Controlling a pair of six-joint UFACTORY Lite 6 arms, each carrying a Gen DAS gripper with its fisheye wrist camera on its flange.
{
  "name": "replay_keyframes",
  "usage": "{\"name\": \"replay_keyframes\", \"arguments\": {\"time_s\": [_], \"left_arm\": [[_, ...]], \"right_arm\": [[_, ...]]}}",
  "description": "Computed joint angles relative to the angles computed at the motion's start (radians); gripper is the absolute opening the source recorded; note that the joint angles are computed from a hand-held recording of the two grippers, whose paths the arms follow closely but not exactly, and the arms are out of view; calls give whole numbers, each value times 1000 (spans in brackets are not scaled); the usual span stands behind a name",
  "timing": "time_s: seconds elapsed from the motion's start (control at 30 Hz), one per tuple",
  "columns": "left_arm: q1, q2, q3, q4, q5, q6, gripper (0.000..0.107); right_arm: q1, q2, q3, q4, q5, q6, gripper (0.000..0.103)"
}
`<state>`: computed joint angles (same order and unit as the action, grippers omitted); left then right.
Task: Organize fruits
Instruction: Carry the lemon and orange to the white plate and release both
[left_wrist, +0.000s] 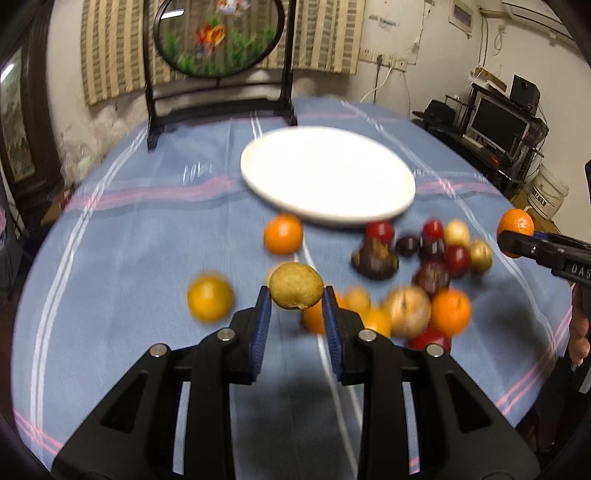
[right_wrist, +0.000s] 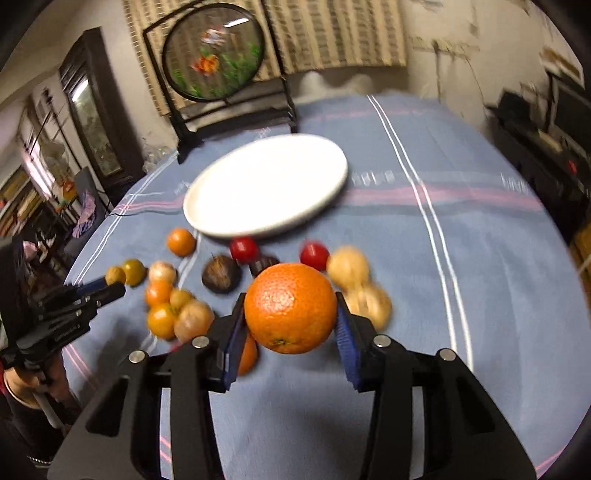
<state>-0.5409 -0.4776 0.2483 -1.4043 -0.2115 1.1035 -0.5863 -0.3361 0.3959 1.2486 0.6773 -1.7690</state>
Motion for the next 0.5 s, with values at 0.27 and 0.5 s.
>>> {"name": "replay_keyframes", "arguments": {"time_s": [0.27,0.5], "left_arm": [[176,701,679,-527,144,633,29],[201,1144,1163,-1163,-20,1267,29]], "right_arm": [[494,520,509,-99,-414,342,45],[562,996,985,-715,-422,1075,45]]}}
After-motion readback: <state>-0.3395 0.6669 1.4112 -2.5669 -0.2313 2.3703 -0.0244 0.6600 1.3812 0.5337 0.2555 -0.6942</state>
